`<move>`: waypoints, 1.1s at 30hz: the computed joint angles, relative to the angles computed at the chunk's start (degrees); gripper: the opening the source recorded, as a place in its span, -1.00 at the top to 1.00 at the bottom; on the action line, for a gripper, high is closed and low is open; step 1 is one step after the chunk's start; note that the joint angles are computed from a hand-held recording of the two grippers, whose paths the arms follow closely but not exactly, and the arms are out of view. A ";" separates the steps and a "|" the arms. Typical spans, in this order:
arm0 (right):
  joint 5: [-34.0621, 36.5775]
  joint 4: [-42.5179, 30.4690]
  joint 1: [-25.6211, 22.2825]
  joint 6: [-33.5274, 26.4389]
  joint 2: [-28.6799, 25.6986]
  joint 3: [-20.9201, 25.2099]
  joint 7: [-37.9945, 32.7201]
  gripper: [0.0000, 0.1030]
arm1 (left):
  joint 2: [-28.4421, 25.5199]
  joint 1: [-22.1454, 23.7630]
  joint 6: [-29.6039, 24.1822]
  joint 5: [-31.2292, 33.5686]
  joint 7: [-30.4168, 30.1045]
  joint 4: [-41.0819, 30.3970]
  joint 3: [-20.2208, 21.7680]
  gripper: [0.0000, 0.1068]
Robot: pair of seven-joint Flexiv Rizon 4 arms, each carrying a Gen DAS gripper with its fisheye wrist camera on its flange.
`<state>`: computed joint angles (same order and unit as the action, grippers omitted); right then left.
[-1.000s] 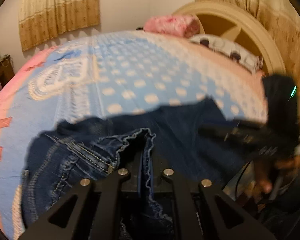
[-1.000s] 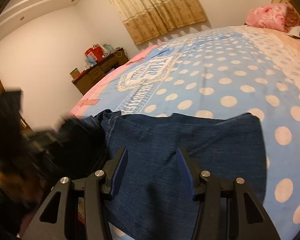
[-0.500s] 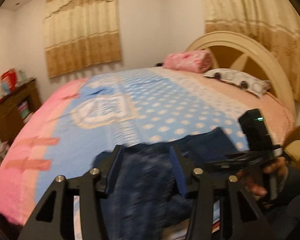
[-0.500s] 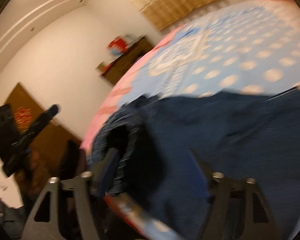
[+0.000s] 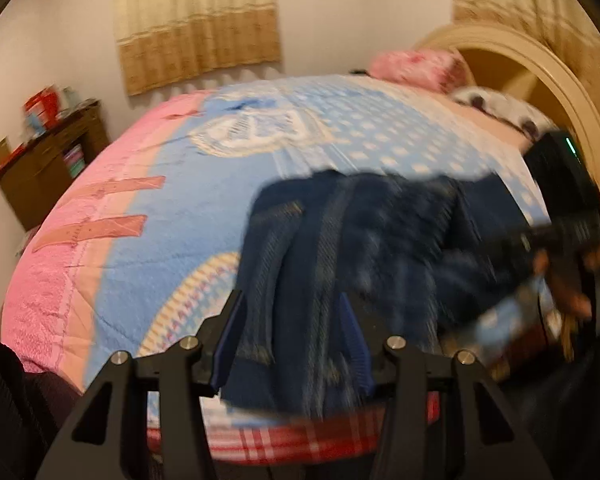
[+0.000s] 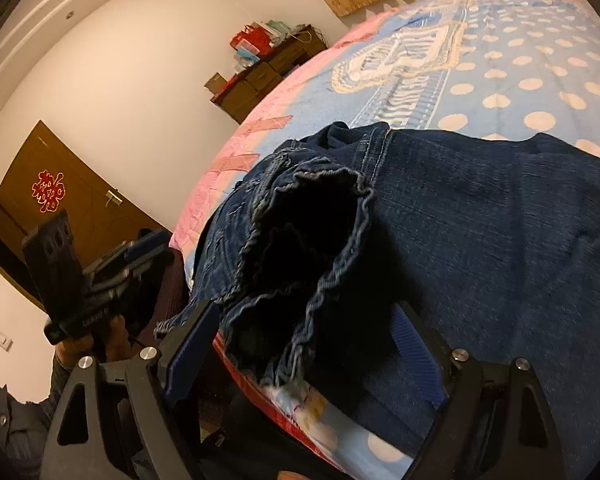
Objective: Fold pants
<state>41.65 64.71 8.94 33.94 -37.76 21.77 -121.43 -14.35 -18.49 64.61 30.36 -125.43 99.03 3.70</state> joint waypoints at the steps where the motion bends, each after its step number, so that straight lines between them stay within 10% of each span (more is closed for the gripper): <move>1: -0.64 0.64 0.42 0.62 0.45 -0.41 0.24 -0.70 | 0.42 0.06 -0.49 -0.86 2.14 0.83 -0.77 0.06; 33: 2.79 2.62 0.13 0.67 2.63 0.36 -8.30 -0.27 | -4.34 -8.50 -13.39 5.84 17.86 -6.62 -2.38 -0.06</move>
